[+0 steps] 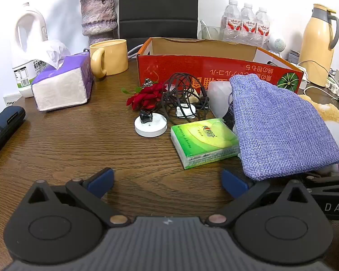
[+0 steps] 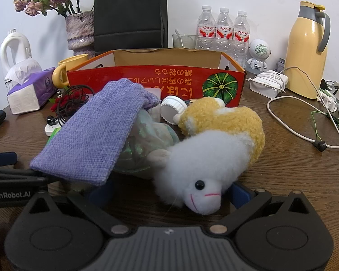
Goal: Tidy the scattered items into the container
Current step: 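Reach the left gripper to the lavender pouch while the right gripper reaches the white plush sheep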
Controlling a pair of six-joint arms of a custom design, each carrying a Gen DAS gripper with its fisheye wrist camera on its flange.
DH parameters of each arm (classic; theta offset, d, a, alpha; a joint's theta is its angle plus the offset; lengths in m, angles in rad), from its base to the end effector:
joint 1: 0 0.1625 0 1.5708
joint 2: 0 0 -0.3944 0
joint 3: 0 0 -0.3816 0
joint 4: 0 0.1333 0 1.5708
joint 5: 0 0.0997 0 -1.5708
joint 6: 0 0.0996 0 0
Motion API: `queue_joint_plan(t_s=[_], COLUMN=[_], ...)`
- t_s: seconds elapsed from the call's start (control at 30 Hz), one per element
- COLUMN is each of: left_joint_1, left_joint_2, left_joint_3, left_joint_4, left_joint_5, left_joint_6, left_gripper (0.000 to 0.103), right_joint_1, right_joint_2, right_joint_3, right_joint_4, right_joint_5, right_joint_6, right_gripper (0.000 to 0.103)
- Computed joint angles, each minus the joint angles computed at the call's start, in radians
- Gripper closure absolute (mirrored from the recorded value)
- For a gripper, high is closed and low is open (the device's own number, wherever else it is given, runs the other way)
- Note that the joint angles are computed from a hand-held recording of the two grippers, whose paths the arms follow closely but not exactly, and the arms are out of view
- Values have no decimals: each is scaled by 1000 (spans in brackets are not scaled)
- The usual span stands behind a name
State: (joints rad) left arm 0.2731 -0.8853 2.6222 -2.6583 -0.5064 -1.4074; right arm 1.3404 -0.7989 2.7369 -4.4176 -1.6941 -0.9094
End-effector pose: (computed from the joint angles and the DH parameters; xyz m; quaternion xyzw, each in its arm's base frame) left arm -0.1686 -0.2761 -0.0073 0.1169 0.8243 -0.4100 0.3725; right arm 0.0545 -0.2977 0.1068 0.2732 -0.8546 0.3390 0.2830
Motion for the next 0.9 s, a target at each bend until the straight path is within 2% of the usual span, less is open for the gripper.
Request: queue_joint_plan(t_s=[0.67, 0.8, 0.9], left_joint_1=[-1, -13, -55], left_joint_2=[2, -2, -22], left_joint_3=[4, 22, 68], left_joint_4=[-12, -34, -95], left_joint_5=[0, 0, -2], left_joint_6=[4, 19, -2], left_gripper=[0, 0, 0], right_joint_1=[12, 16, 8], right_joint_2=[18, -46, -66], right_joint_3=[-5, 6, 40], right_joint_4=[-14, 68, 28], right_joint_5=[-11, -23, -25], right_joint_6=[1, -5, -30], right_gripper=[0, 0, 0])
